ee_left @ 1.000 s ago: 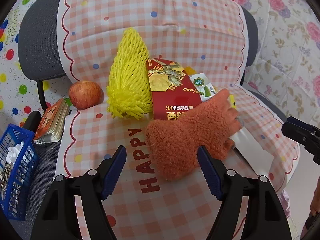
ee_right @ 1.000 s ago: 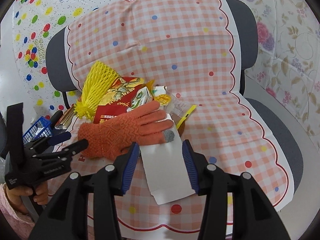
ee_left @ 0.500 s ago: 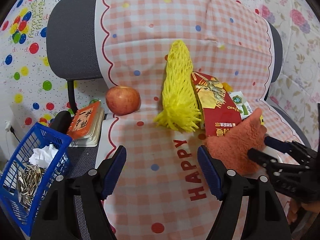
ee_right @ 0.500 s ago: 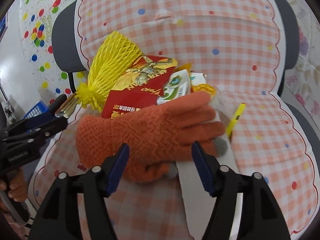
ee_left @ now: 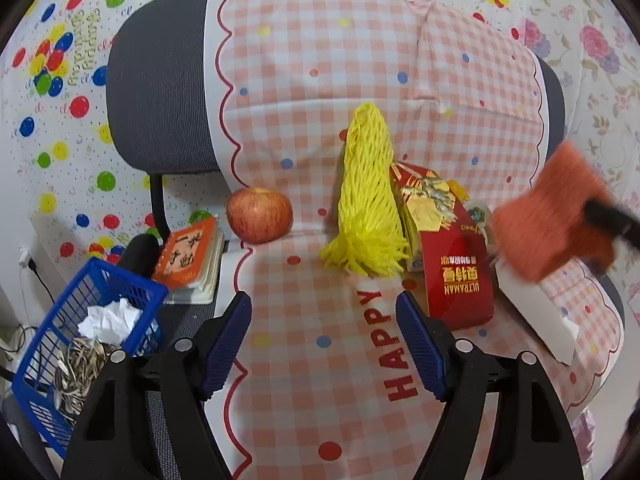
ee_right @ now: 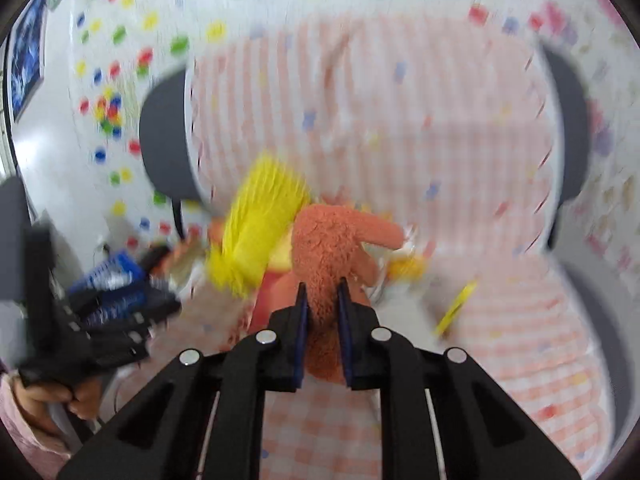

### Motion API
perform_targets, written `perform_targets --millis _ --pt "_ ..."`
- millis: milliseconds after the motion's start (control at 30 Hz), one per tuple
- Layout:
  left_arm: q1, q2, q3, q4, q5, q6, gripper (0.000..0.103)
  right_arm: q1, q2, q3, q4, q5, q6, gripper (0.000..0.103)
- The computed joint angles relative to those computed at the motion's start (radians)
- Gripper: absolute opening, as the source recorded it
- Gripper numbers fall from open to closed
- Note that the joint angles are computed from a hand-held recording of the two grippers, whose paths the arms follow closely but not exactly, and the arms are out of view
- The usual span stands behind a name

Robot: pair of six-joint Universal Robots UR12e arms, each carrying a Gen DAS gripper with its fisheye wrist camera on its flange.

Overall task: Collect trash
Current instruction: 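Grasp the orange glove with the right gripper and lift it, then grasp the red snack packet with the left gripper while right holds glove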

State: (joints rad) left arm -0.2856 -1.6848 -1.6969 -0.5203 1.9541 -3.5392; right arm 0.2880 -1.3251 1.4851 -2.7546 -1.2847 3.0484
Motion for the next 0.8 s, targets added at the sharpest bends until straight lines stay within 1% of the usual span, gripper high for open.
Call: perform_targets --millis 33,67,133,200,300,333,400,467,600,733,767,800 --pt "-0.001 -0.003 0.005 0.000 0.002 0.004 0.076 0.002 -0.010 0.004 -0.041 -0.067 0.004 0.013" --pt "-0.002 -0.009 0.015 0.000 0.000 0.009 0.076 0.002 -0.015 0.007 -0.063 -0.106 0.005 0.013" --pt "-0.005 -0.021 0.027 0.003 -0.010 0.016 0.076 -0.003 -0.021 0.011 -0.077 -0.171 0.009 0.013" --pt "-0.011 -0.039 0.045 0.005 -0.033 0.024 0.076 -0.012 -0.023 0.020 -0.079 -0.195 0.024 0.013" --pt "-0.022 -0.073 0.075 0.010 -0.072 0.044 0.074 -0.026 -0.026 0.041 -0.067 -0.203 0.034 0.013" --pt "-0.024 -0.084 0.085 0.010 -0.085 0.052 0.070 -0.030 -0.026 0.047 -0.058 -0.204 0.034 0.013" --pt "-0.023 -0.110 0.112 -0.023 -0.123 0.050 0.066 -0.036 -0.028 0.060 -0.044 -0.197 0.037 0.013" --pt "-0.018 -0.126 0.126 -0.040 -0.152 0.034 0.066 -0.044 -0.029 0.070 -0.032 -0.187 0.040 0.013" --pt "-0.009 -0.150 0.148 -0.054 -0.180 0.007 0.067 -0.056 -0.037 0.088 -0.027 -0.170 0.047 0.013" --pt "0.010 -0.165 0.159 -0.037 -0.261 -0.011 0.068 -0.064 -0.038 0.095 -0.015 -0.148 0.053 0.013" --pt "0.016 -0.165 0.157 -0.028 -0.288 -0.022 0.067 -0.066 -0.039 0.098 -0.011 -0.140 0.055 0.013" --pt "0.018 -0.165 0.157 -0.023 -0.296 -0.031 0.060 -0.067 -0.040 0.099 -0.010 -0.137 0.054 0.013"
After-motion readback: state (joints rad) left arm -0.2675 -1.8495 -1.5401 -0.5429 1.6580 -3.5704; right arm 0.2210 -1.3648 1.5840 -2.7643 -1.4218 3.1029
